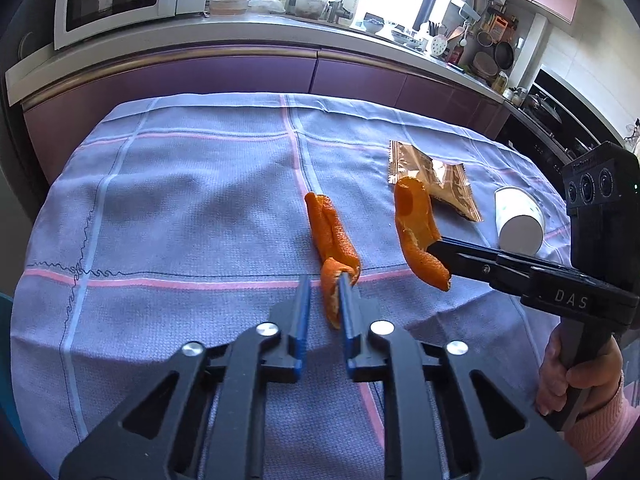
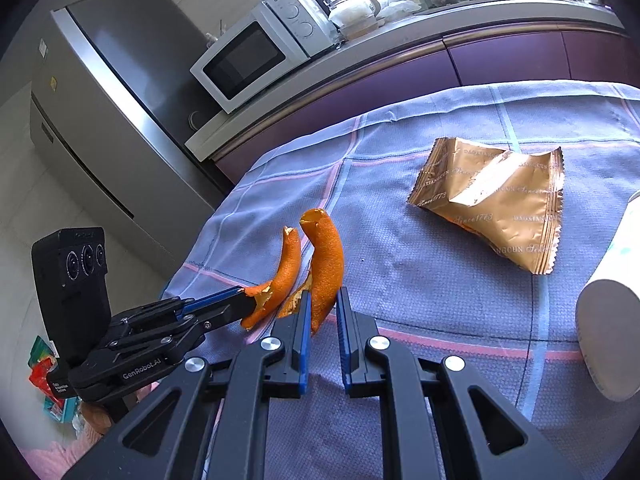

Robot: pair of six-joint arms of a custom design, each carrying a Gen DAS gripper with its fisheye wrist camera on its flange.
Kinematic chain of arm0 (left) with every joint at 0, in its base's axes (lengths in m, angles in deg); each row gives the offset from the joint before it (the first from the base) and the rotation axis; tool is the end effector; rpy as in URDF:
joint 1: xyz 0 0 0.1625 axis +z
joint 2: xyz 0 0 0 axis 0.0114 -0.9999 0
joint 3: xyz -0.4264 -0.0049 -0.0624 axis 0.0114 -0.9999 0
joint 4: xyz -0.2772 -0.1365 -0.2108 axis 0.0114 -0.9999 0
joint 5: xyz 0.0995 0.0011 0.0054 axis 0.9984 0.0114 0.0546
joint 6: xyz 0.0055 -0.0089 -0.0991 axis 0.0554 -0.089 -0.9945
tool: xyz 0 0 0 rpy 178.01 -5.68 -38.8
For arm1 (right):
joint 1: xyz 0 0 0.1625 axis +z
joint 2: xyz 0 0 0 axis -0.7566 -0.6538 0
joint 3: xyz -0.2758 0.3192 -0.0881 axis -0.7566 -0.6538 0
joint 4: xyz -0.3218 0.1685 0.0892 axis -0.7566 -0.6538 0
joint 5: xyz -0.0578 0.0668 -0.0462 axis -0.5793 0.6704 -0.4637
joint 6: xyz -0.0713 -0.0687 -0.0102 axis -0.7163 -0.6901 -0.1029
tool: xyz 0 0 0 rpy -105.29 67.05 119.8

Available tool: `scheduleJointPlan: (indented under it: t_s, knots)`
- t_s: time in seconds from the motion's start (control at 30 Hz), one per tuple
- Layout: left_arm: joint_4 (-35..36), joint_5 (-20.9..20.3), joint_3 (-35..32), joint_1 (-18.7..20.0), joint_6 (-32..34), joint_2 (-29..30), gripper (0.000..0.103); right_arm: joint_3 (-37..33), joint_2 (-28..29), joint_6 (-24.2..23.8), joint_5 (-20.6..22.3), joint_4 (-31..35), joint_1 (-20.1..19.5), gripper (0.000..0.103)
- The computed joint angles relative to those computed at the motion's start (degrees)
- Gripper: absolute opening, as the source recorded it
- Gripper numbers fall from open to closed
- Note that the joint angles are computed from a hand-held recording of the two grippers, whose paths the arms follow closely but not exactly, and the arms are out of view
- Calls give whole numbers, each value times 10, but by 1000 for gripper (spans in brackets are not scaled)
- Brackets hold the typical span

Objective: Collect trash
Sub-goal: 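Grasp one orange peel with the right gripper while the left gripper grasps another peel, then carry both orange peels to the teal bin and release them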

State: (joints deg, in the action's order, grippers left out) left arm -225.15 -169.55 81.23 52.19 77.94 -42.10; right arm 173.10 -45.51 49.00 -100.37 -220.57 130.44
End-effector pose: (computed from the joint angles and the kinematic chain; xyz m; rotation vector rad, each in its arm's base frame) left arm -0.2161 -0.5212 -0.0314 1.6259 2.5832 -0.0887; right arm 0.0497 -0.3628 0.1304 -0.3861 -2.3451 1.4821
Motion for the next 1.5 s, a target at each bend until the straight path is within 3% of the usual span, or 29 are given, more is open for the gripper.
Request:
scheduleJointPlan:
  t_s: [0.57,1.5]
  knots:
    - [-84,7,66,8,7,-62,3,-28,-3,-20,1,40,38,11]
    - [-93,30,89,83,9,-178,3,-161,-19,-39,23,290,121,11]
